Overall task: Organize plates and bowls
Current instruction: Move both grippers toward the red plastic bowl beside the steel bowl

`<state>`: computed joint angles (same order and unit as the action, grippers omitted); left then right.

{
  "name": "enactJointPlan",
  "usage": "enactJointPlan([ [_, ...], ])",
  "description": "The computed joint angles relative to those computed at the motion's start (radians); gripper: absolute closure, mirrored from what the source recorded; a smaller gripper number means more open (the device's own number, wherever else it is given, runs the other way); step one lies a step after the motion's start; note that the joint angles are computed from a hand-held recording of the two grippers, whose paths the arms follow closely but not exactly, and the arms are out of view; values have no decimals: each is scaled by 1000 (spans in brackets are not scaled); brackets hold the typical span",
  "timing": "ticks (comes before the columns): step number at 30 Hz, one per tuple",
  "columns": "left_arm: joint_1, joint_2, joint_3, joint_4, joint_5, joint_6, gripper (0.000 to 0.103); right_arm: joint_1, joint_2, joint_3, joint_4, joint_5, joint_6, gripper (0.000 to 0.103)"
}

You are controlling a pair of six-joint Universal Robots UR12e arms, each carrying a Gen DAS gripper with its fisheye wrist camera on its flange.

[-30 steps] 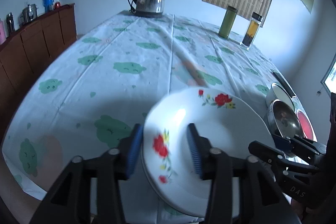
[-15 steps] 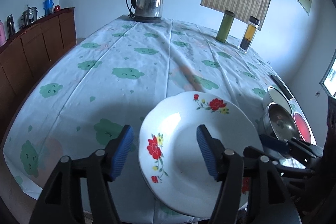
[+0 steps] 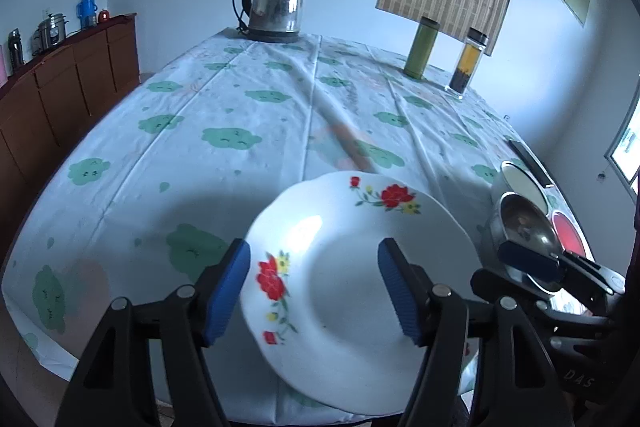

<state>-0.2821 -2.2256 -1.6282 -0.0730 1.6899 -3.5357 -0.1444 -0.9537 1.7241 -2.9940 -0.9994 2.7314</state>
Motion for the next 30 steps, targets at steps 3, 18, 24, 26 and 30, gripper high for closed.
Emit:
enactJointPlan([
  [3, -5, -2, 7, -1, -10, 8, 36, -6, -6, 11, -29, 6, 7, 51],
  [18, -59, -28, 103, 6, -115, 121, 36, -89, -46, 61, -130, -26, 125, 51],
  [24, -93, -57, 169, -30, -200, 196, 36, -151, -70, 99, -214, -87, 218, 51],
  [26, -105, -68, 192, -48, -230, 225, 36, -171, -72, 106, -233, -106, 254, 51],
  [30, -126, -86, 228, -76, -264, 256, 36, -202, -67, 113, -278, -130, 305, 51],
])
